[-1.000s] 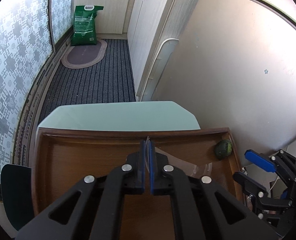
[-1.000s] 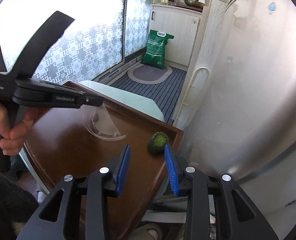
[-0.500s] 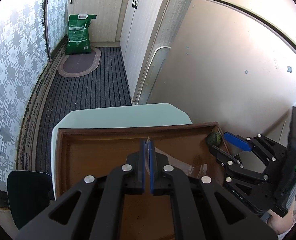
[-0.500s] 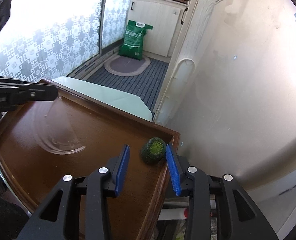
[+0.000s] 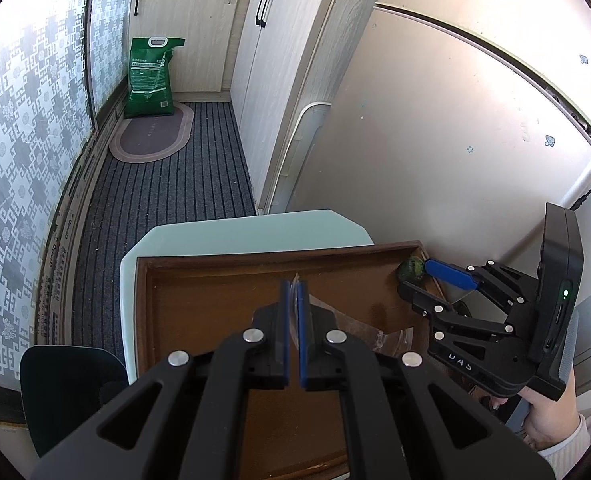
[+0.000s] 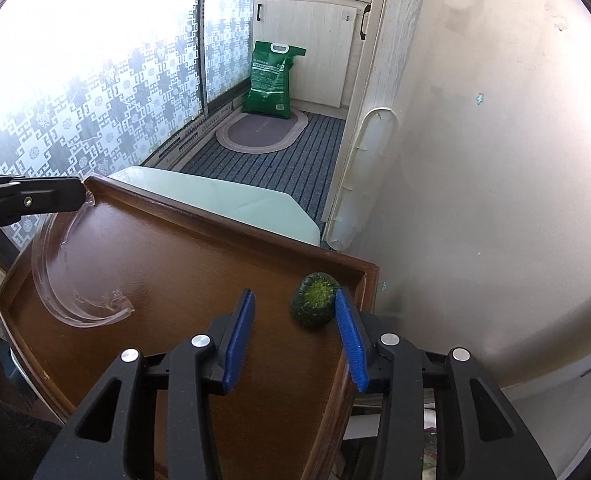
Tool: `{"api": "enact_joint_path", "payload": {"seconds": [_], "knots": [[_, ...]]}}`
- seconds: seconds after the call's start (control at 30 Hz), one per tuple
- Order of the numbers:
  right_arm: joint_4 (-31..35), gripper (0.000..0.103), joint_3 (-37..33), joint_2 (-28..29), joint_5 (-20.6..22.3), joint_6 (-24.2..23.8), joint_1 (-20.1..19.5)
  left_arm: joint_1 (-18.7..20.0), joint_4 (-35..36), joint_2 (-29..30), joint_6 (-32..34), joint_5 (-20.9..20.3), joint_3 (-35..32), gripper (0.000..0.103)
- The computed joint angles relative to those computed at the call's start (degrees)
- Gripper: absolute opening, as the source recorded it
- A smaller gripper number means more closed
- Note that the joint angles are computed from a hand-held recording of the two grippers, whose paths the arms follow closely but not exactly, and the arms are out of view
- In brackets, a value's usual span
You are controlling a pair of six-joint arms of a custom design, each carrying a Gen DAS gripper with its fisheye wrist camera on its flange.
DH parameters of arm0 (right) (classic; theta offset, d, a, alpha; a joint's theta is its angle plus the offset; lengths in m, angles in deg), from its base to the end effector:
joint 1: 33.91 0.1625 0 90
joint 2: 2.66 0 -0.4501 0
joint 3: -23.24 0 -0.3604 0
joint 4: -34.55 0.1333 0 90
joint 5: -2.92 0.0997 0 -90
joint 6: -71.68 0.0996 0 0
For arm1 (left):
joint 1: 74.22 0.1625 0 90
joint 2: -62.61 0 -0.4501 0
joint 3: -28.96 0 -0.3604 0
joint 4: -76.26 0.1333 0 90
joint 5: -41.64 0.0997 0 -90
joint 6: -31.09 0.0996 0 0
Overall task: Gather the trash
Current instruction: 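Grasp the green round fruit with the right tool while the left tool holds the lid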
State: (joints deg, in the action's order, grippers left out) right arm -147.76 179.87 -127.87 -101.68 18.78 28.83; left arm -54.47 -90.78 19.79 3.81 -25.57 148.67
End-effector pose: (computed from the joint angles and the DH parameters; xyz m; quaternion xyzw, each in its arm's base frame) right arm 0.0134 -0.2102 0.3826 0.1270 -0.8481 0.3140 0.4074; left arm -0.4236 -0.3347 0.0259 0.3588 0.9123 -0.1494 0.1293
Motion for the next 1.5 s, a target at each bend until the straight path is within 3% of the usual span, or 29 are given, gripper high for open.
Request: {"api": "enact_joint_path", "payload": {"seconds": [0.13, 0.27, 0.33, 0.47, 0.53, 0.6, 0.7, 0.8, 1.0, 1.13, 1.27, 1.37, 1.5], "knots": [[2.99, 0.042, -0.26, -0.72, -2.80, 0.12, 2.30, 0.06, 0.05, -0.38, 0.20, -0.16, 0.11, 0.004], [12.52, 0.041, -1.52, -6.15, 1.60, 0.81, -0.38, 0.24, 0.17, -0.58, 0.31, -0.50, 0.12, 0.004], [16.01, 0.034, -2.02, -7.85, 2.29, 0.70, -0.51, 0.14, 0.17, -0.35, 0.16, -0.58, -0.02, 0.004], [4.26, 0.034, 0.20, -2.93, -4.98, 0.15, 5.44, 0.17, -0.03, -0.64, 0.47, -0.83, 0.15, 0.004], [-2.51, 0.034, 0.96, 0.61, -7.09, -0.59, 6.15, 0.14, -0.21, -0.87, 0.56, -0.88, 0.38, 0.004], [-4.98, 0.034, 1.12, 2.24, -6.69, -1.29, 4.90, 0.10, -0.46, -1.13, 0.86, -0.95, 0.73, 0.004], [-12.30, 0.034, 1.74, 8.22, -9.69, -1.52, 5.83, 0.05, -0.54, -1.58, 1.17, -1.11, 1.18, 0.004], [-15.00, 0.034, 1.60, 11.07, -9.46, -1.31, 4.89, 0.06, -0.64, -2.27, 1.57, -1.10, 1.72, 0.004], [-14.09, 0.034, 0.23, 12.23, -9.57, 2.24, 5.20, 0.24, -0.63, -3.93, 1.81, -0.78, 2.66, 0.004], [-10.12, 0.031, -0.76, 11.45, -11.13, 4.79, 6.51, 0.57, -0.47, -4.94, 2.00, -0.55, 3.47, 0.004], [-3.75, 0.028, -1.55, 7.91, -9.35, 7.87, 4.92, 1.01, -0.61, -6.01, 2.16, -0.58, 4.17, 0.004], [-3.17, 0.027, -1.27, 6.94, -7.99, 8.36, 3.96, 1.34, -0.97, -6.64, 3.03, -0.71, 4.57, 0.004], [-3.01, 0.026, -1.19, 7.43, -9.93, 9.67, 6.50, 1.39, -0.82, -7.97, 3.41, -0.30, 5.38, 0.004]]}}
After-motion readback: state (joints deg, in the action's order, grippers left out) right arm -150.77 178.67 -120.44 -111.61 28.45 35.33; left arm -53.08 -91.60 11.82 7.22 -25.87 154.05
